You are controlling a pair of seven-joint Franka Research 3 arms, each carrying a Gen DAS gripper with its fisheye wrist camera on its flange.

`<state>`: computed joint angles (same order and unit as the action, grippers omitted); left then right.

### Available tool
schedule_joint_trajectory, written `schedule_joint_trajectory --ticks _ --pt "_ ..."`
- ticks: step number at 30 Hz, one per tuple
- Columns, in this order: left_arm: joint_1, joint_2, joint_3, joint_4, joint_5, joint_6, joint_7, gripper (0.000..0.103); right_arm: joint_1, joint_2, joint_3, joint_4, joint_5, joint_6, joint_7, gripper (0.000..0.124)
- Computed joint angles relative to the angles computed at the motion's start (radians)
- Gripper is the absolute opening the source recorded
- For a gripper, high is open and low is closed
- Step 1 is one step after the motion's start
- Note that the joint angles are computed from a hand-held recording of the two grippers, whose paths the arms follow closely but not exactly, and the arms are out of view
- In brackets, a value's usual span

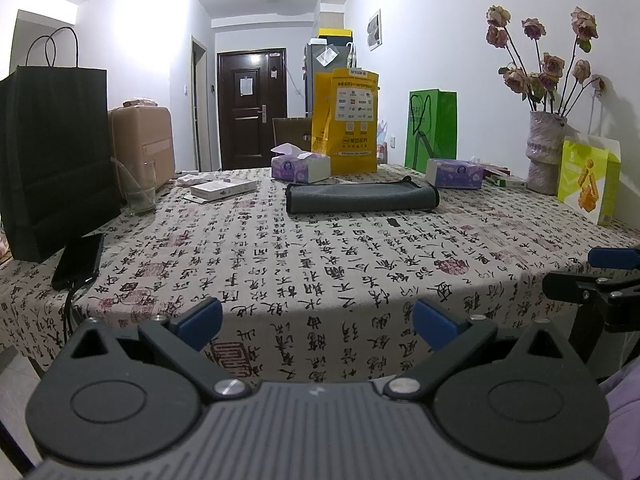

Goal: Fold towel

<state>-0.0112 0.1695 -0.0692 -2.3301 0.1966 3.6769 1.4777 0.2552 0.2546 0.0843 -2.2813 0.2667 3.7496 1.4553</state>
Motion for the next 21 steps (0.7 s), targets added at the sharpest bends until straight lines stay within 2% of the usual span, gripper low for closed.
schedule_joint_trajectory --ticks 21 --pt "0.004 -0.001 0.000 0.003 0.012 -0.002 -0.007 0.103 -0.005 -0.002 0.000 0.000 -0.009 -0.004 0.006 0.103"
